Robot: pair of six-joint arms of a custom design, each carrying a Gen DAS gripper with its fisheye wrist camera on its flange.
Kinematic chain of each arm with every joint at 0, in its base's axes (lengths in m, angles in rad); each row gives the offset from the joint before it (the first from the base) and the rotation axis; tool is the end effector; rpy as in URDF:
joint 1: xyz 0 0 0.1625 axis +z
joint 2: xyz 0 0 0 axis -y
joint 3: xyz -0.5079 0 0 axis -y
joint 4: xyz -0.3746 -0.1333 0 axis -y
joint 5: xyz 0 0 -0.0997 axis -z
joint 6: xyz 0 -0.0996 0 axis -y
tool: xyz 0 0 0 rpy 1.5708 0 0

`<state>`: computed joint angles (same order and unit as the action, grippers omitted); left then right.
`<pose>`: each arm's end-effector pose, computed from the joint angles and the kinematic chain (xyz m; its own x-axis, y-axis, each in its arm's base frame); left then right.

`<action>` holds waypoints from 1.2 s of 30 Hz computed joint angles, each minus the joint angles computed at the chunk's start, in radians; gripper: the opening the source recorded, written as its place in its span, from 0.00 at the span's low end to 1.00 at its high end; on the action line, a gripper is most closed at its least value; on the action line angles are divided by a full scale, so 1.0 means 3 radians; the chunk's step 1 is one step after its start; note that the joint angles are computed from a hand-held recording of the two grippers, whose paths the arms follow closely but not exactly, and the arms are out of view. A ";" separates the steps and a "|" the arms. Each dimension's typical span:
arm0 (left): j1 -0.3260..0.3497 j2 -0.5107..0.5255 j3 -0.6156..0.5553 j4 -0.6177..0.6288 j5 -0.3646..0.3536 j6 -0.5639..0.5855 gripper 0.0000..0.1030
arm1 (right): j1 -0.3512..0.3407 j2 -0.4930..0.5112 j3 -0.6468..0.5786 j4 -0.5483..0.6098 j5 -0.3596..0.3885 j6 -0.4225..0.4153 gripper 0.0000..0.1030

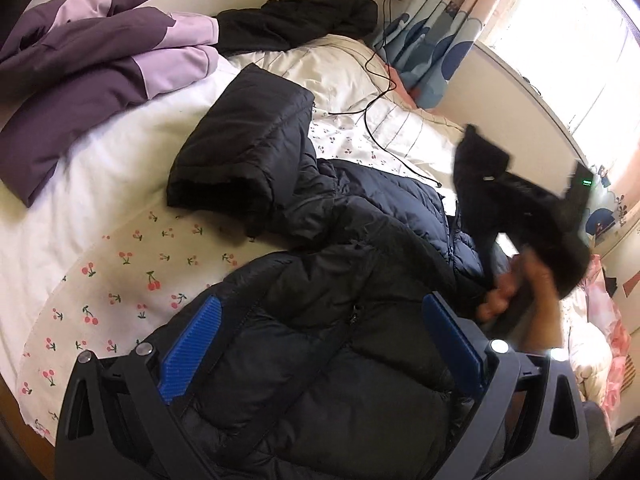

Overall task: Fold large clothes
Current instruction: 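Lift the sleeve with the right tool and fold it across the jacket body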

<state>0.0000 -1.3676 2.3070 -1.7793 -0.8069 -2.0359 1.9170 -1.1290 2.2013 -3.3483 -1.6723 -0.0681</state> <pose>-0.3498 -0.2022 0.2375 -0.8726 -0.3239 -0.3656 0.0788 0.6454 -0.7597 0.2979 -0.4628 0.2818 -0.9383 -0.3239 0.1211 -0.3230 0.6959 -0.6414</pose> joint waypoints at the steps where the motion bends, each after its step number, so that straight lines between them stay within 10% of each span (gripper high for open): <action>1: 0.0006 0.0017 -0.0005 -0.0021 0.0000 0.0045 0.94 | 0.0005 0.0068 0.0009 -0.0039 -0.0032 0.0032 0.09; 10: 0.0059 0.0122 -0.0029 -0.0167 -0.0015 0.0278 0.94 | -0.0268 0.0227 -0.0052 0.0840 0.0375 0.0374 0.32; 16: 0.0102 0.0152 -0.0027 -0.0185 -0.0032 0.0262 0.94 | -0.0322 0.0033 -0.0196 0.1447 0.0306 0.0546 0.60; 19: 0.0114 0.0174 -0.0031 -0.0197 -0.0030 0.0285 0.94 | -0.0262 0.0003 -0.0245 0.1632 0.0274 0.0357 0.90; 22: 0.0126 0.0206 -0.0042 -0.0215 -0.0032 0.0330 0.94 | -0.0048 0.0058 -0.0252 0.1531 -0.0126 0.0149 0.93; 27: 0.0117 0.0220 -0.0042 -0.0219 -0.0021 0.0378 0.94 | -0.0064 -0.0158 -0.0089 0.1069 0.0209 0.0262 0.93; 36: 0.0137 0.0507 -0.0060 -0.0953 0.0524 0.1118 0.94 | -0.0793 -0.1698 0.0732 0.0511 -0.0311 0.0252 0.93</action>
<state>0.0411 -1.2155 2.2889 -2.0652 -0.6496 -1.7004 1.6790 -1.6383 2.4209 -3.1950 -1.7656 0.0077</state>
